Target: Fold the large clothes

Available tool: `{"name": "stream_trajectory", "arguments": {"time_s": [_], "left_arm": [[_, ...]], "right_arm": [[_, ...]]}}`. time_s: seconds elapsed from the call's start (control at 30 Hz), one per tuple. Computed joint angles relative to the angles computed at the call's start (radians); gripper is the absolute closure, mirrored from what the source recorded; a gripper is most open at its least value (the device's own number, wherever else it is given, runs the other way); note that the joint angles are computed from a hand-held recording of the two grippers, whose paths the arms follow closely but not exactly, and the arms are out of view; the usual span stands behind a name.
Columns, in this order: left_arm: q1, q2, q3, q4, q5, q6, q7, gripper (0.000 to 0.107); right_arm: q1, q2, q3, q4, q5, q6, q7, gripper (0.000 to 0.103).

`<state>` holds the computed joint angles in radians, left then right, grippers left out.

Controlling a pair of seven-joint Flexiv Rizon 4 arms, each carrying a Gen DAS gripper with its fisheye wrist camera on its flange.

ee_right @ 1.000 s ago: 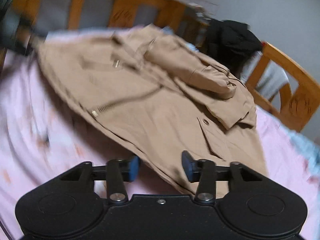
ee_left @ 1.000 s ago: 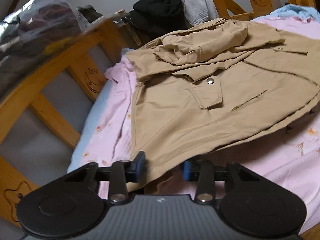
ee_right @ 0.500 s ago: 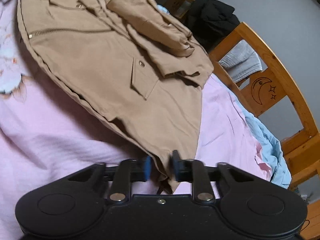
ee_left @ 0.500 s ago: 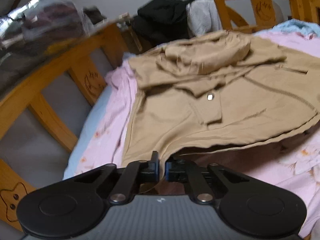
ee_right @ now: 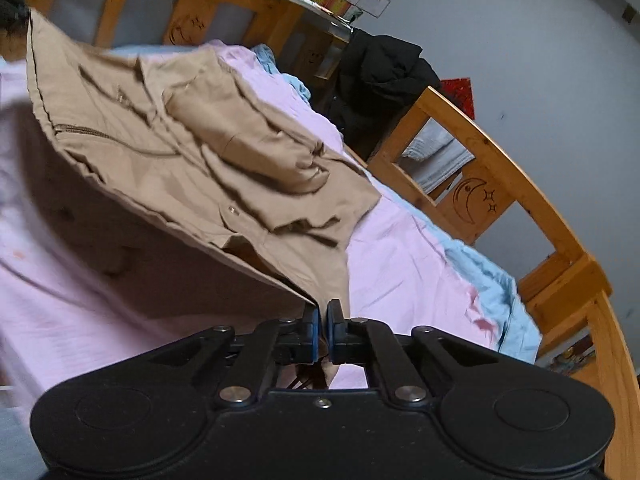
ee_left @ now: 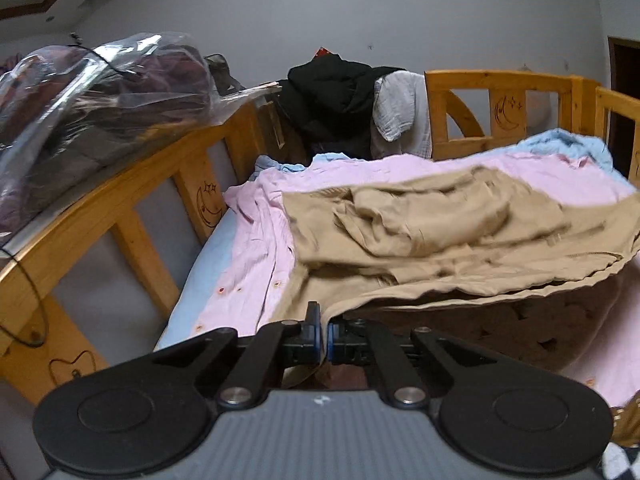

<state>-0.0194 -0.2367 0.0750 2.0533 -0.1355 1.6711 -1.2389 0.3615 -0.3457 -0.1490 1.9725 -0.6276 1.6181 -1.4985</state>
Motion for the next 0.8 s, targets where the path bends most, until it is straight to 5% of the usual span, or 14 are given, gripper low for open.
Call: {"name": "stream_trajectory", "arguments": {"time_s": [0.13, 0.27, 0.43, 0.8], "left_arm": [[0.021, 0.010, -0.033, -0.032, -0.048, -0.038, -0.014, 0.104], [-0.063, -0.066, 0.071, -0.199, 0.000, -0.137, -0.122, 0.104], [-0.081, -0.222, 0.127, -0.507, 0.089, -0.350, -0.229, 0.104], [-0.005, -0.616, 0.084, -1.121, 0.158, -0.766, -0.381, 0.104]], "right_arm": [[-0.130, 0.026, 0.207, -0.042, 0.171, -0.098, -0.045, 0.100], [-0.115, -0.028, 0.198, -0.142, 0.231, -0.109, 0.019, 0.100], [-0.135, -0.185, 0.217, -0.405, 0.302, -0.242, 0.063, 0.100], [-0.096, -0.596, 0.212, -1.036, 0.331, -0.590, -0.014, 0.099]]}}
